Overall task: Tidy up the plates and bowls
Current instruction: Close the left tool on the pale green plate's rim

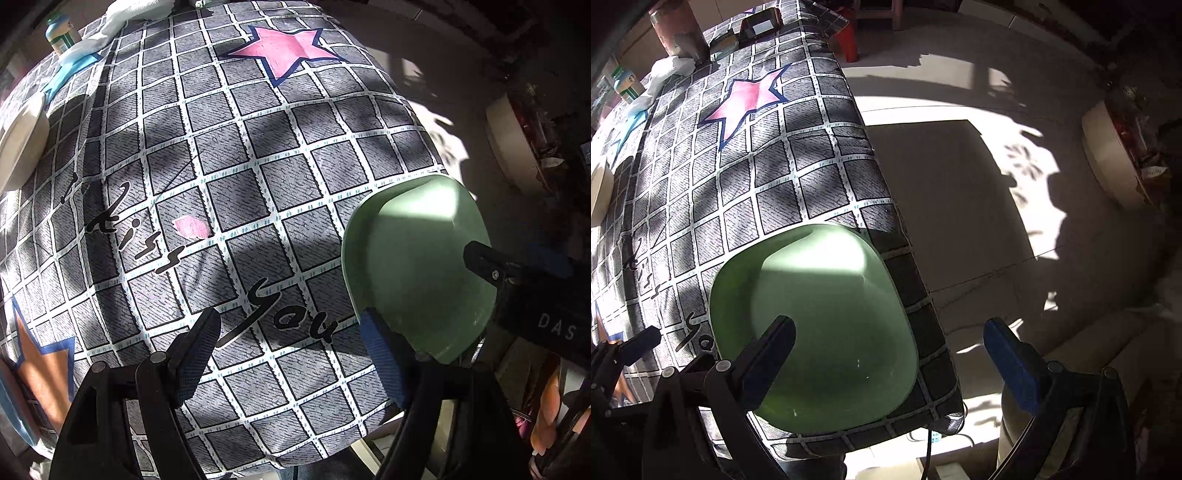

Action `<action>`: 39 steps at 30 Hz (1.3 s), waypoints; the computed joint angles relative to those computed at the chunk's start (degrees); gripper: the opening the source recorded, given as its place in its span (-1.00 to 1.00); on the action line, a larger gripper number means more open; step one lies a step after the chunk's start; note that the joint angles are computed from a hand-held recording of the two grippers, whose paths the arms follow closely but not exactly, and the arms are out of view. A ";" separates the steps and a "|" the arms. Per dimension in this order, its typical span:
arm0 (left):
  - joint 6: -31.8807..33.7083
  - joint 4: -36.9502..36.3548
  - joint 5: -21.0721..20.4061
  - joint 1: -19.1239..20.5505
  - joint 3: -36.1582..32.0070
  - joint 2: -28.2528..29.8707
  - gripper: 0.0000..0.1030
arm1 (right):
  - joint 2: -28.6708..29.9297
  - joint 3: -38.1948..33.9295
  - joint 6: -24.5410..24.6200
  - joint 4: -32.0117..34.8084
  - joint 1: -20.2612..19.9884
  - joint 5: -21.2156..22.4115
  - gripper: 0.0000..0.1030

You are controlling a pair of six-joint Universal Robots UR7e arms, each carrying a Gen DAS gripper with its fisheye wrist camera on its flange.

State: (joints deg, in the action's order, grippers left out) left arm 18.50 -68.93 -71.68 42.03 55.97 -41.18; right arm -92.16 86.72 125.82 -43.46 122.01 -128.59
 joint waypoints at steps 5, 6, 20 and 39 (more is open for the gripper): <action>-2.83 -1.45 0.47 -1.04 2.85 0.19 0.57 | -2.13 3.24 -2.75 -2.76 -1.49 1.87 0.99; -2.76 -2.48 0.64 -1.26 4.79 -0.47 0.57 | -2.81 4.01 -3.75 -3.37 -1.70 2.03 0.99; -2.39 -1.29 3.63 -0.19 1.59 1.02 0.57 | -8.74 11.53 -14.39 -10.95 -7.48 1.82 0.99; -2.83 9.98 11.24 5.64 -19.75 7.23 0.57 | -6.17 16.02 -31.99 -31.48 -11.52 1.51 0.99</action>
State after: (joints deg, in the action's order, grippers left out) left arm 15.67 -58.95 -60.44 47.67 36.22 -33.95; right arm -98.33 102.74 93.83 -74.93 110.48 -127.08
